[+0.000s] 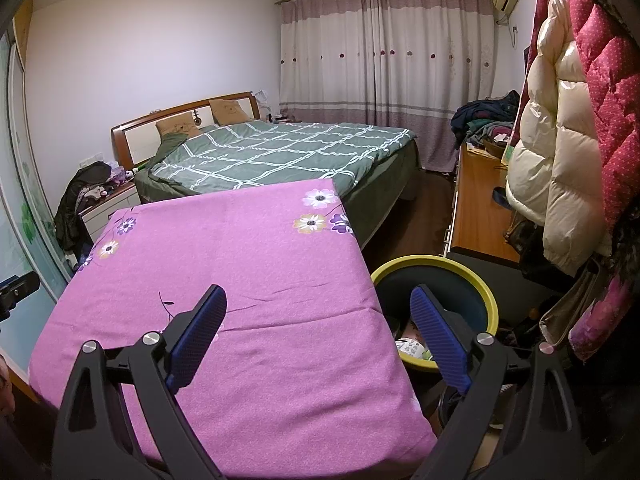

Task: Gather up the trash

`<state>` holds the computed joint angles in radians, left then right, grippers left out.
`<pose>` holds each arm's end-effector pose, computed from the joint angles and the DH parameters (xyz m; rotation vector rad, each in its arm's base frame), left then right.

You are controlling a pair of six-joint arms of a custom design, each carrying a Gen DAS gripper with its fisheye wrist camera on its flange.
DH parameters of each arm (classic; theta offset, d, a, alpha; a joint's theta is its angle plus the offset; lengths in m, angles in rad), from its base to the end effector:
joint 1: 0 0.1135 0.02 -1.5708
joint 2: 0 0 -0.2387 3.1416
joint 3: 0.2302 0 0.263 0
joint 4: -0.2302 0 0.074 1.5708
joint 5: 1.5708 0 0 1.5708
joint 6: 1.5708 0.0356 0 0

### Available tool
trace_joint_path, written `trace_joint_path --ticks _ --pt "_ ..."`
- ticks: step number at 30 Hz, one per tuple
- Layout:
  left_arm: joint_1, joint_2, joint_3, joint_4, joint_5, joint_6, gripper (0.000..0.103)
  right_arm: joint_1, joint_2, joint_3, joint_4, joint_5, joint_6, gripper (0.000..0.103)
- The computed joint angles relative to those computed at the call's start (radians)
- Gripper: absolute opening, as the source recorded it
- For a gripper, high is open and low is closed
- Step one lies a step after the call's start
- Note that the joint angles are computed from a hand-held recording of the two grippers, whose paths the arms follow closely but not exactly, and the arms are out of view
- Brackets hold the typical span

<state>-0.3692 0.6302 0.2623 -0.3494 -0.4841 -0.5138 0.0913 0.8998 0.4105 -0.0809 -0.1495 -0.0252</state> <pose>0.1619 -0.0449 0.1487 -0.4013 2.1554 0.0630 0.2163 0.0251 0.1741 -0.2119 2.1298 0.1987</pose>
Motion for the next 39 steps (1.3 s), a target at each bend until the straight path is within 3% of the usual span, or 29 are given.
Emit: trace_joint_path --ticks 39 --pt "0.073 -0.001 -0.012 0.009 0.044 0.044 0.098 0.017 0.043 -0.007 0.026 0.008 -0.005 0.089"
